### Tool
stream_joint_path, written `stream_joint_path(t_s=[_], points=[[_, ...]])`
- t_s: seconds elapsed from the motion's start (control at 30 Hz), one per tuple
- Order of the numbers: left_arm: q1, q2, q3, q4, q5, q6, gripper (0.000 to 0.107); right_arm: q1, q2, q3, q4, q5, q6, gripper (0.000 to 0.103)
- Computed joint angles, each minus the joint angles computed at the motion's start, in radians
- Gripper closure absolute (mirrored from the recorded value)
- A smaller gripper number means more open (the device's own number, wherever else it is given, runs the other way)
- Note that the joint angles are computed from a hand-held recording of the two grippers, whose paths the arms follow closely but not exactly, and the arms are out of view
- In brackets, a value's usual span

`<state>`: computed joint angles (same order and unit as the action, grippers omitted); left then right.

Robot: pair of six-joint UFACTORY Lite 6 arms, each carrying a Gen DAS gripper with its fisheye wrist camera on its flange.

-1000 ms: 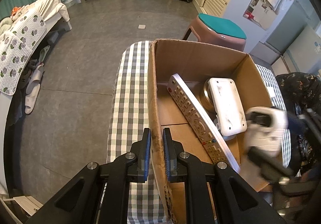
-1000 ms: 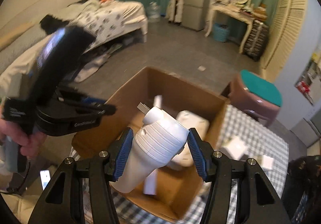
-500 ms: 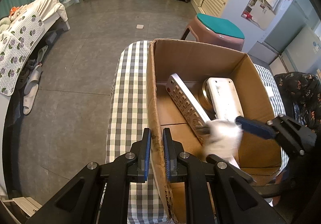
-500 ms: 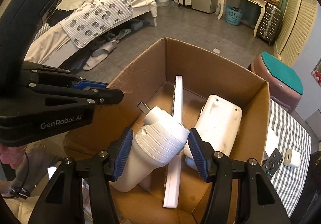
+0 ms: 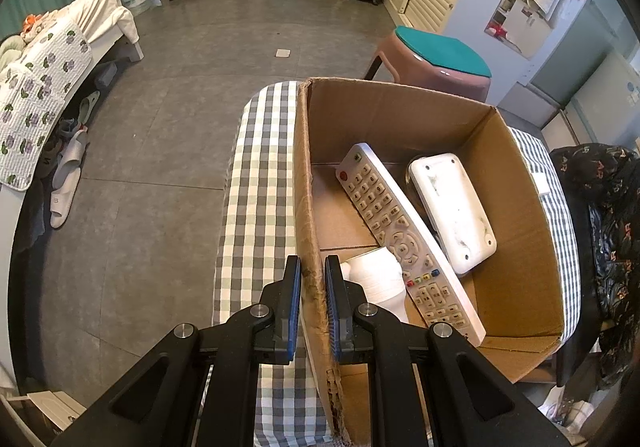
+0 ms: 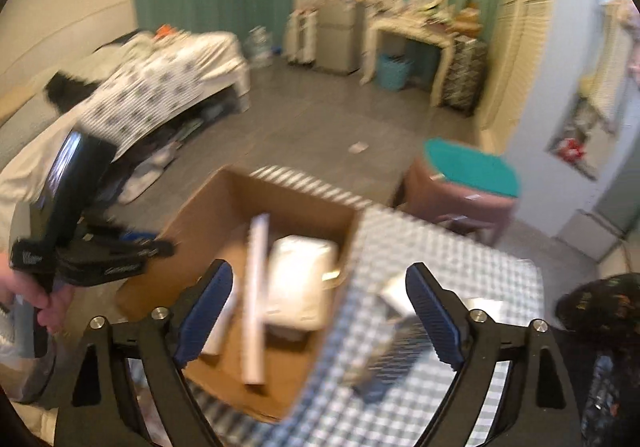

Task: Organize rigid objects
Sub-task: 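Grasp the black TV remote with the right tool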

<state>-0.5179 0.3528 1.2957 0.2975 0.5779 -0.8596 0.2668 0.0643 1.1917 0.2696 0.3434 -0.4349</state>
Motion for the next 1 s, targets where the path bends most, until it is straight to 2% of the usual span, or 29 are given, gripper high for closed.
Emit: stream_joint_path(t_s=[0.13, 0.27, 0.37, 0.53, 0.67, 1.0], points=[[-0.003, 0.003, 0.005, 0.005, 0.006, -0.009, 0.095, -0.109, 0.007, 0.030, -0.029, 0.014, 0.047, 0.012], [-0.009, 0.010, 0.017, 0.014, 0.018, -0.019, 0.095, -0.193, 0.085, 0.063, -0.066, 0.036, 0.124, 0.012], [-0.013, 0.013, 0.023, 0.016, 0.025, -0.025, 0.095, -0.238, 0.162, 0.063, -0.016, 0.055, 0.089, 0.012], [-0.014, 0.014, 0.028, 0.016, 0.030, -0.026, 0.095, -0.234, 0.329, 0.069, -0.079, 0.030, 0.171, 0.013], [-0.011, 0.008, 0.021, 0.008, 0.028, -0.018, 0.095, -0.205, 0.446, 0.102, -0.205, 0.014, 0.310, 0.025], [-0.008, 0.007, 0.015, 0.007, 0.025, -0.013, 0.095, -0.162, 0.591, 0.209, -0.213, 0.025, 0.342, 0.027]])
